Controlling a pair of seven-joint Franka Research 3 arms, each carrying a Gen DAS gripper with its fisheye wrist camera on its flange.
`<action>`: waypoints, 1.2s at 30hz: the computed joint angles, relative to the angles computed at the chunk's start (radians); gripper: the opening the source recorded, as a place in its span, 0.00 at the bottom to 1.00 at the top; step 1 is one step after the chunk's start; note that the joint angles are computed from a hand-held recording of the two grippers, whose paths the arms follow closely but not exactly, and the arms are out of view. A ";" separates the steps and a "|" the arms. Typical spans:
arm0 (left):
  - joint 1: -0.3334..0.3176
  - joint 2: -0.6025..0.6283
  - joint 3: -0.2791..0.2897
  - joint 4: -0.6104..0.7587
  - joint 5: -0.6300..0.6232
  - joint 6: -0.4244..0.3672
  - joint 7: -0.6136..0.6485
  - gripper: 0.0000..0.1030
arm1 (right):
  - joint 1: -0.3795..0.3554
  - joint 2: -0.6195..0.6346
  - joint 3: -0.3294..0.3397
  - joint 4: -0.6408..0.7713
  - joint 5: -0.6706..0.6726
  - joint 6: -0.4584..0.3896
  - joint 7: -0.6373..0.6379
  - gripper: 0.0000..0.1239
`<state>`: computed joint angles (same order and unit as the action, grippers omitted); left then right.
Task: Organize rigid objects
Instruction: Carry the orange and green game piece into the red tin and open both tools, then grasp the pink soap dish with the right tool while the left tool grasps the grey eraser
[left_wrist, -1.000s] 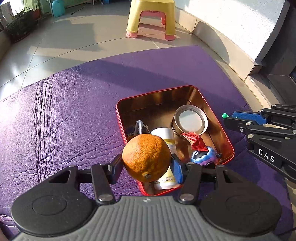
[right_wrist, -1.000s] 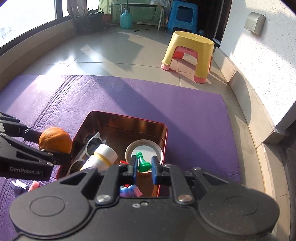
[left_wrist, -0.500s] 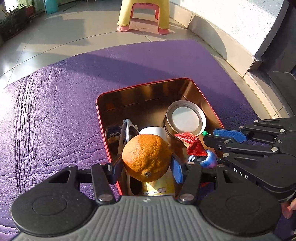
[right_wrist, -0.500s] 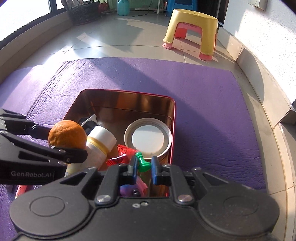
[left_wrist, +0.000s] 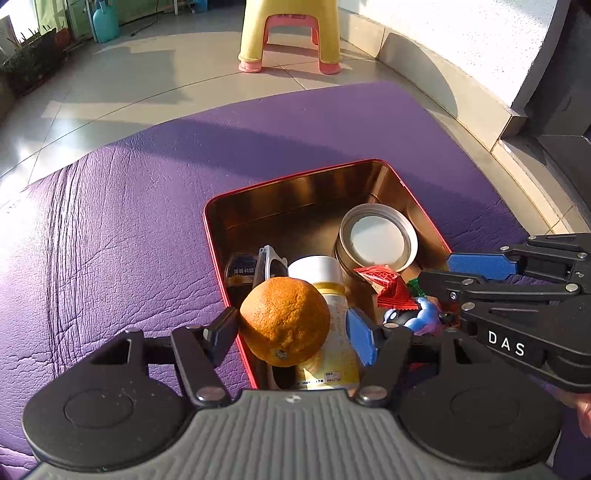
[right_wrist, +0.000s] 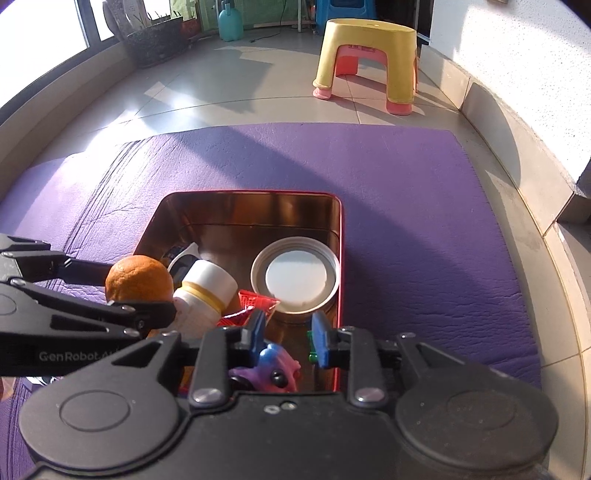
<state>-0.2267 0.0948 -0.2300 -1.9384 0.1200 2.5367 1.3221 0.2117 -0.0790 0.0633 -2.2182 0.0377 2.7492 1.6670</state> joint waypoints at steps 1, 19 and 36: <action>0.003 -0.008 -0.001 -0.009 -0.011 0.012 0.009 0.68 | 0.001 -0.012 -0.002 -0.008 0.011 0.003 -0.005 0.25; -0.004 -0.296 0.046 -0.199 -0.118 0.016 0.046 0.69 | 0.007 -0.225 0.037 -0.095 0.076 -0.028 -0.041 0.58; -0.007 -0.643 0.146 -0.451 -0.181 -0.078 0.070 0.81 | 0.058 -0.352 0.139 -0.183 0.076 -0.074 0.087 0.73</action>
<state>-0.2335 -0.5477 -0.0836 -2.3898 -0.0609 2.4589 1.3921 0.2694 -0.4312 0.2020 -2.4007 0.1132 2.6755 1.7538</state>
